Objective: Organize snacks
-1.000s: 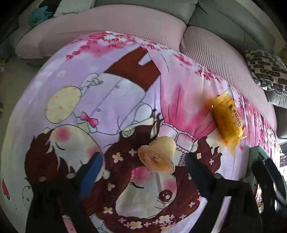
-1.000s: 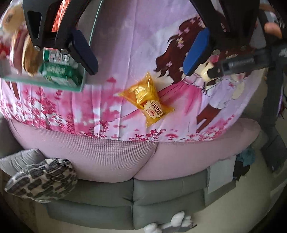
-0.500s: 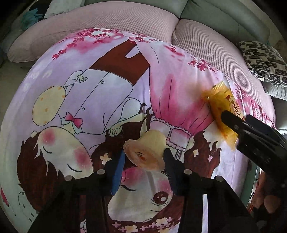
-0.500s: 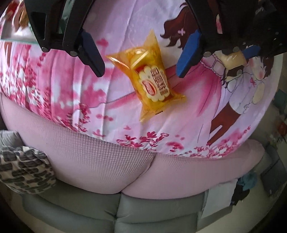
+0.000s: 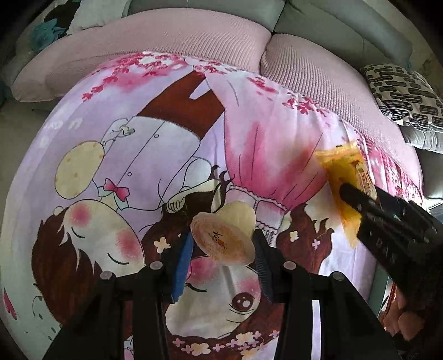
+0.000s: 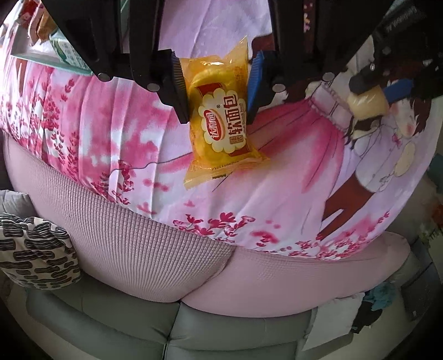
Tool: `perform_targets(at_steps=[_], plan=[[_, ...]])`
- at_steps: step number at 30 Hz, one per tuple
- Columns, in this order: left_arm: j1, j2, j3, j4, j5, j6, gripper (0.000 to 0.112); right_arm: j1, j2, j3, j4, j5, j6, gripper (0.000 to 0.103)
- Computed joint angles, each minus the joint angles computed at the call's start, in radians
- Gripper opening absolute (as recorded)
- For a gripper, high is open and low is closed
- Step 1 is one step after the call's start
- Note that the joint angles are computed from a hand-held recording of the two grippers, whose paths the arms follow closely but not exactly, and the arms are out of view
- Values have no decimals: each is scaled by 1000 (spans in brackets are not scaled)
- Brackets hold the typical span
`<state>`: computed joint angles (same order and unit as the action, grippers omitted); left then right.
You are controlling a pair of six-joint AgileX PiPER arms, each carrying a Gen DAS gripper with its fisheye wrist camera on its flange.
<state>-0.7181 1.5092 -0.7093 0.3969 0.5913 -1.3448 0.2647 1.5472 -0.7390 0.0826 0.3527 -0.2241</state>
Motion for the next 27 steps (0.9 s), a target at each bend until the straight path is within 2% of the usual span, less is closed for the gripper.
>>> perform_targets(at_steps=[6,14,18,22,27], plan=[[-61,-37,-26,47,65,-61,45,-30,-160,74,27,52,-3,41],[-167,-72,-65,122,172,-166,45,-162,-434,187,144,179,-88,41],[-228,-80,-95,154,219,-219,45,-323,-569,244,255,278,-220,41],[-307,-73,-146,199,300,-271,45,-512,-658,277,365,389,-399,41],[-368,-52,-203,225,320,-300,45,-837,-715,281,506,576,-671,41]])
